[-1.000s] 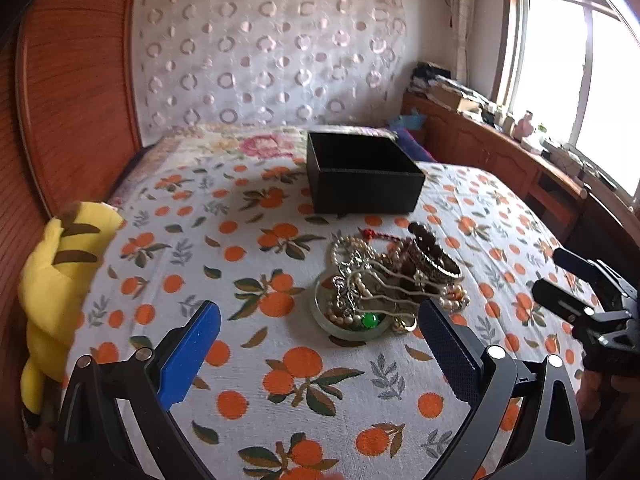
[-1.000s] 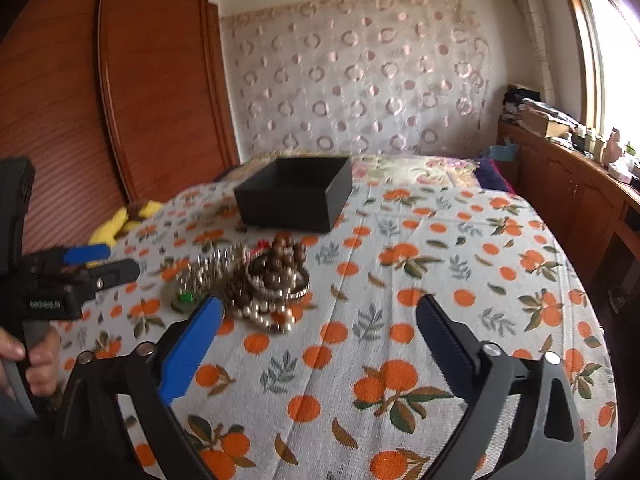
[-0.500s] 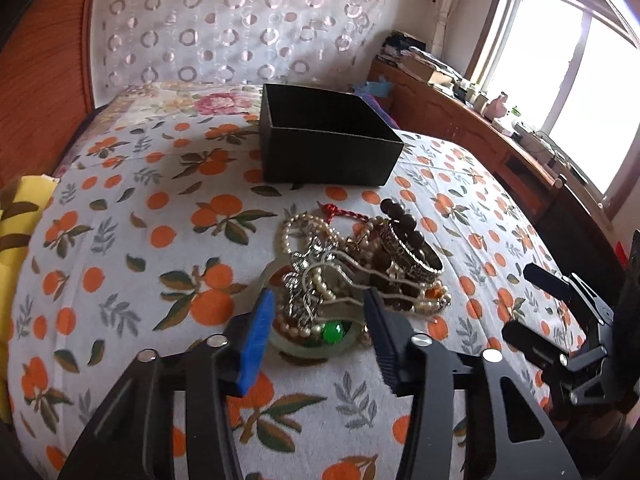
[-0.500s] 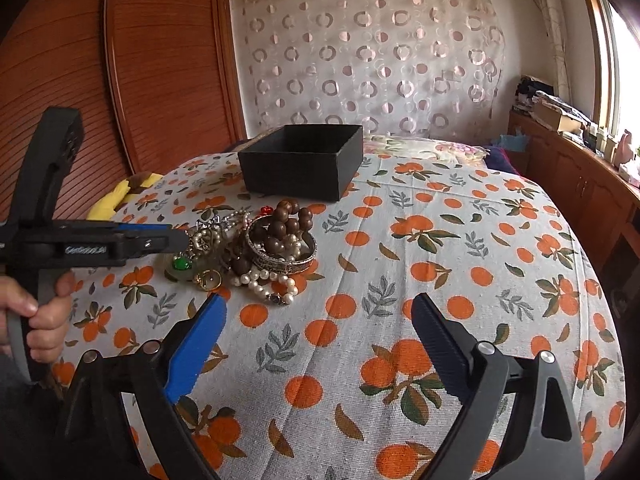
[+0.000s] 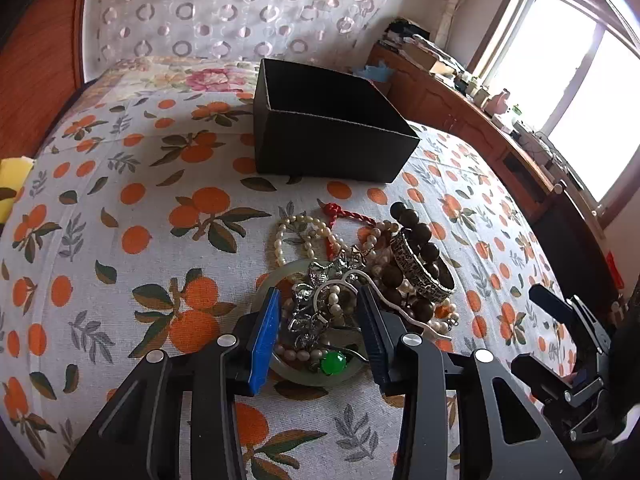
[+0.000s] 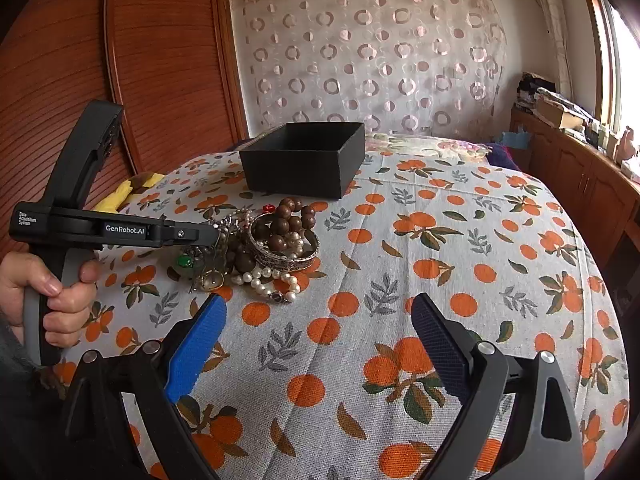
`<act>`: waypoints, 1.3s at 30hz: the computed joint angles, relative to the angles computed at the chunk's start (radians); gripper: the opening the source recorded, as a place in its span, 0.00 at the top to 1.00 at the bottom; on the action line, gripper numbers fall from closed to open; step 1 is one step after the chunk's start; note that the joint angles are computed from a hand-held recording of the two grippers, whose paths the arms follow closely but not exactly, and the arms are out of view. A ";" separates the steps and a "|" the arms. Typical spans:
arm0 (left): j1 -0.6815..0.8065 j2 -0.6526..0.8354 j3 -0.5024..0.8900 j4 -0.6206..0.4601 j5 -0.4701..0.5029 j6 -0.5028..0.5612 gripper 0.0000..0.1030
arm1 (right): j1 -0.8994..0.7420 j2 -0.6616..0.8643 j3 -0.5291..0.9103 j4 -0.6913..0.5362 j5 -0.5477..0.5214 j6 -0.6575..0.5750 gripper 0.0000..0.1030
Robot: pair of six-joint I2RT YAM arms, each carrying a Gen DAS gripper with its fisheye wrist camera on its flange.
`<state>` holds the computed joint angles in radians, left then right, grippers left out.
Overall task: Organize jewelry
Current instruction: 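Lower the open left tool over the silver hair comb in the pile, then close the left tool on the silver hair comb and lift it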
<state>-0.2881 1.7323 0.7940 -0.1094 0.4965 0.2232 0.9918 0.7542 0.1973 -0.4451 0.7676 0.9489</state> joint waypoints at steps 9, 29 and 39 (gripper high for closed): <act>0.001 -0.078 -0.042 -0.008 0.020 0.023 0.91 | -0.023 -0.029 -0.013 0.009 -0.025 -0.022 0.08; 0.000 -0.148 -0.079 0.021 0.004 0.050 0.93 | -0.032 -0.043 -0.017 0.009 -0.034 -0.025 0.08; -0.011 0.029 0.043 -0.015 0.046 0.069 0.75 | -0.033 -0.042 -0.018 0.012 -0.033 -0.026 0.08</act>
<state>-0.2988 1.7609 0.8368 -0.1247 0.5427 0.2921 0.9588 0.7120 0.1790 -0.4326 0.7343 0.9232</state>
